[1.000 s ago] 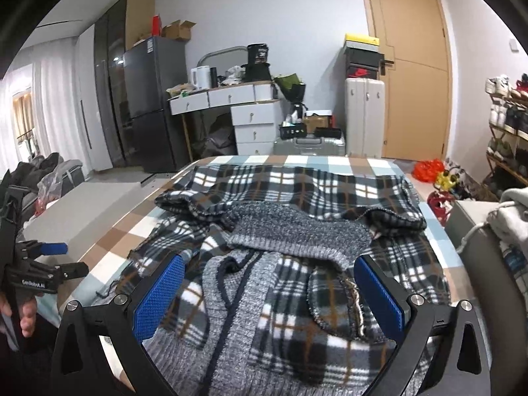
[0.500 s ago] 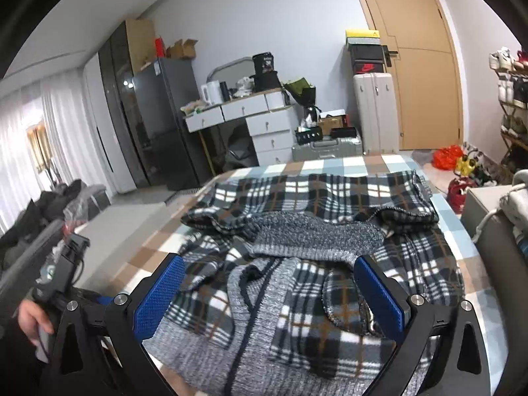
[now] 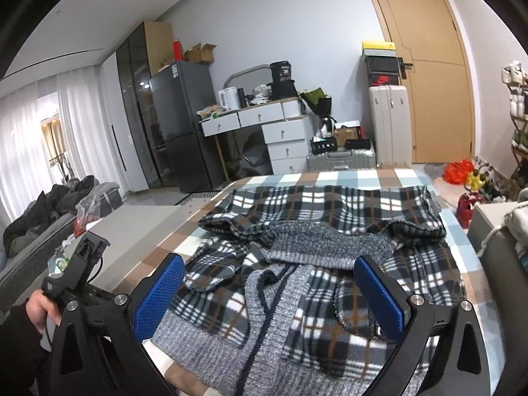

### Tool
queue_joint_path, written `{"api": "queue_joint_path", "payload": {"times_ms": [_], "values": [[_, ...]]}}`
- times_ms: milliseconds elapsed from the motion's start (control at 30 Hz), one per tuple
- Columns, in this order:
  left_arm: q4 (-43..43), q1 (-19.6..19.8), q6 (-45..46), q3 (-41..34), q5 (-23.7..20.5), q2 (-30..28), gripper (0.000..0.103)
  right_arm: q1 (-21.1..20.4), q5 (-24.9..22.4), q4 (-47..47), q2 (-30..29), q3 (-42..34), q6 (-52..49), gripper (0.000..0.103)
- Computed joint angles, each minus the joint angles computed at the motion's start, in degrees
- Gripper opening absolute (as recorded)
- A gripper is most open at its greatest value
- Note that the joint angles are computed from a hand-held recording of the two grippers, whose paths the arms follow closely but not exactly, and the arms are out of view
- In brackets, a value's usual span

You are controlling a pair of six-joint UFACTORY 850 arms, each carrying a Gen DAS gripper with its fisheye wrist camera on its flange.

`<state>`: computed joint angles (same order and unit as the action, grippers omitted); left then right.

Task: Fold large clothes

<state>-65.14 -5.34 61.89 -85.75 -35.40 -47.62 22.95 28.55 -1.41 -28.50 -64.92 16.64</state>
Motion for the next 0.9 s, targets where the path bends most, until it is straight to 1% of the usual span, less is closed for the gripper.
{"api": "queue_joint_path", "payload": {"times_ms": [33, 100, 167, 200, 233, 433, 467, 500, 533, 567, 667, 767, 800, 833, 900], "values": [[-3.62, 1.01, 2.36, 0.51, -2.62, 0.23, 0.003, -0.08, -0.63, -0.62, -0.12, -0.18, 1.03, 0.103], [-7.33, 2.50, 4.26, 0.51, -7.53, -0.01, 0.002, -0.25, -2.22, -2.43, -0.52, -0.86, 3.42, 0.103], [-10.27, 3.27, 6.00, 0.38, -12.14, -0.42, 0.002, -0.26, -2.31, -2.82, -0.64, -0.97, 3.70, 0.103], [-11.49, 3.73, 6.73, 0.17, -15.47, -0.86, 0.002, -0.25, -2.11, -2.90, -0.57, -0.84, 3.64, 0.103], [-13.14, 3.92, 7.85, 0.42, -17.87, -0.94, 0.002, -0.23, -1.98, -2.88, -0.52, -0.78, 3.59, 0.103], [-18.19, 3.79, 14.45, 1.06, -25.67, -0.32, 0.002, -0.06, -2.63, -2.92, -0.76, -1.05, 3.15, 0.103], [-18.90, 3.68, 14.90, 0.67, -26.55, -0.52, 0.002, -0.05, -2.67, -2.77, -0.80, -1.04, 2.87, 0.103], [-19.16, 3.89, 15.12, -0.02, -29.26, -1.15, 0.002, -0.06, -2.79, -2.55, -0.81, -1.05, 2.58, 0.103], [-19.87, 3.91, 15.45, 0.05, -29.97, -1.16, 0.002, -0.13, -2.82, -2.55, -0.79, -0.99, 2.64, 0.103], [-20.01, 3.85, 15.41, 0.33, -28.28, -0.77, 0.002, -0.20, -2.76, -2.73, -0.77, -0.92, 2.99, 0.103], [-15.61, 2.92, 9.59, 1.19, -15.62, 0.77, 0.002, -0.40, -2.89, -2.72, -0.72, -0.88, 3.53, 0.103], [-7.95, 1.56, 0.01, 0.23, -6.05, 0.53, 0.003, -0.53, -2.84, -3.17, -0.61, -0.77, 4.58, 0.103], [-4.20, 0.97, -4.37, 0.27, -2.12, 0.70, 0.010, -0.58, -2.82, -3.62, -0.52, -0.66, 5.10, 0.103], [-1.65, 0.62, -7.62, 0.44, 0.12, 0.82, 0.018, -0.60, -2.89, -3.96, -0.52, -0.73, 5.42, 0.103], [1.59, 0.62, -11.83, 0.38, 0.62, 0.61, 0.072, -0.58, -2.75, -4.17, -0.48, -0.69, 5.39, 0.103]]}}
